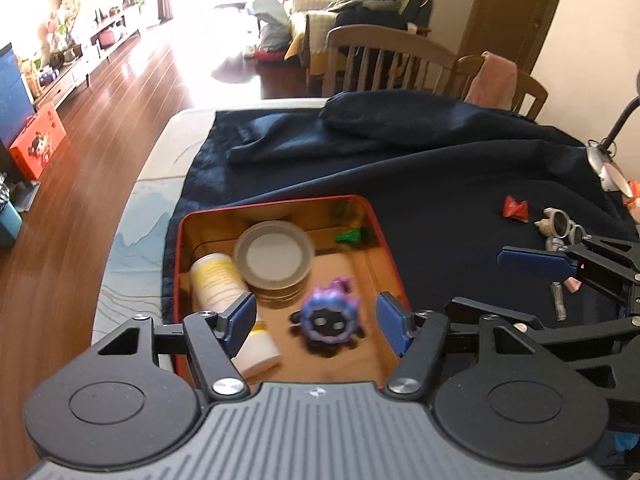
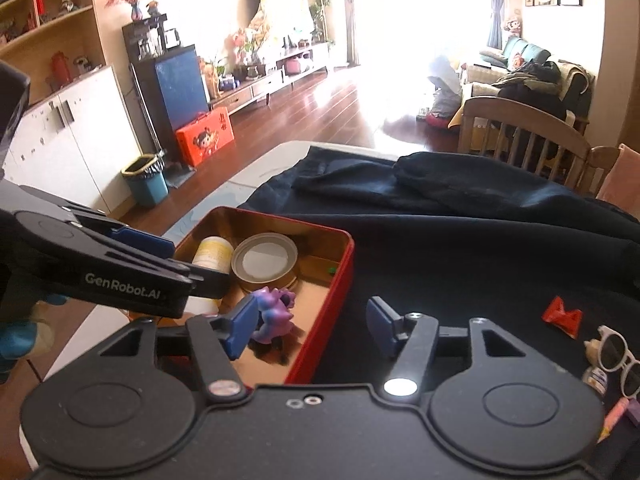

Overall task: Organize rigid objects
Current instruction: 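Withdraw both tools from the box toward the remaining objects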

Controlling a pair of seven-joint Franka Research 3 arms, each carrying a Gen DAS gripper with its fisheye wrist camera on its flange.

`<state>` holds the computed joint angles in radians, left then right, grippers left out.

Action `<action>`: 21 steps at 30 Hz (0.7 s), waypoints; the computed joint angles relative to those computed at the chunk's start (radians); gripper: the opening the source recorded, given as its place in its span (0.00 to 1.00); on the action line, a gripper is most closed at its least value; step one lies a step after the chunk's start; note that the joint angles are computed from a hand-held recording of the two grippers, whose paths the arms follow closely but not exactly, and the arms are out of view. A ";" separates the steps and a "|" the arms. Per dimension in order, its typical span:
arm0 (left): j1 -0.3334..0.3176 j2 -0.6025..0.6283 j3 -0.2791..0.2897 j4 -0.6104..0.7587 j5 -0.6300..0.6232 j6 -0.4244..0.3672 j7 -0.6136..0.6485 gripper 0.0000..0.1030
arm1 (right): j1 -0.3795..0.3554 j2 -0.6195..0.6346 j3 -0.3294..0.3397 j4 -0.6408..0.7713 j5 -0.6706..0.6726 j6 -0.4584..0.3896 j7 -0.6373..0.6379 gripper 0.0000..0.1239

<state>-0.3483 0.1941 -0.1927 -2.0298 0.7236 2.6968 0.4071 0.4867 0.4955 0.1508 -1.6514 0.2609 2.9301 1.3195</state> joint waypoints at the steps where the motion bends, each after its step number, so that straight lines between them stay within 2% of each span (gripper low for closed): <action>1: -0.007 0.001 -0.001 0.006 0.009 -0.006 -0.008 0.64 | -0.013 -0.013 0.010 -0.019 0.012 0.012 -0.010 0.51; 8: -0.058 0.041 -0.007 0.073 0.060 -0.040 -0.061 0.65 | -0.064 -0.087 0.033 -0.130 0.073 0.069 -0.043 0.58; 10: -0.074 0.056 -0.007 0.094 0.077 -0.044 -0.073 0.73 | -0.080 -0.104 0.039 -0.158 0.092 0.083 -0.051 0.60; 18: -0.147 0.142 0.002 0.211 0.127 -0.075 -0.124 0.79 | -0.170 -0.181 0.079 -0.285 0.201 0.160 -0.131 0.78; 21: -0.194 0.179 0.019 0.264 0.173 -0.104 -0.171 0.79 | -0.268 -0.203 0.164 -0.336 0.286 0.214 -0.225 0.83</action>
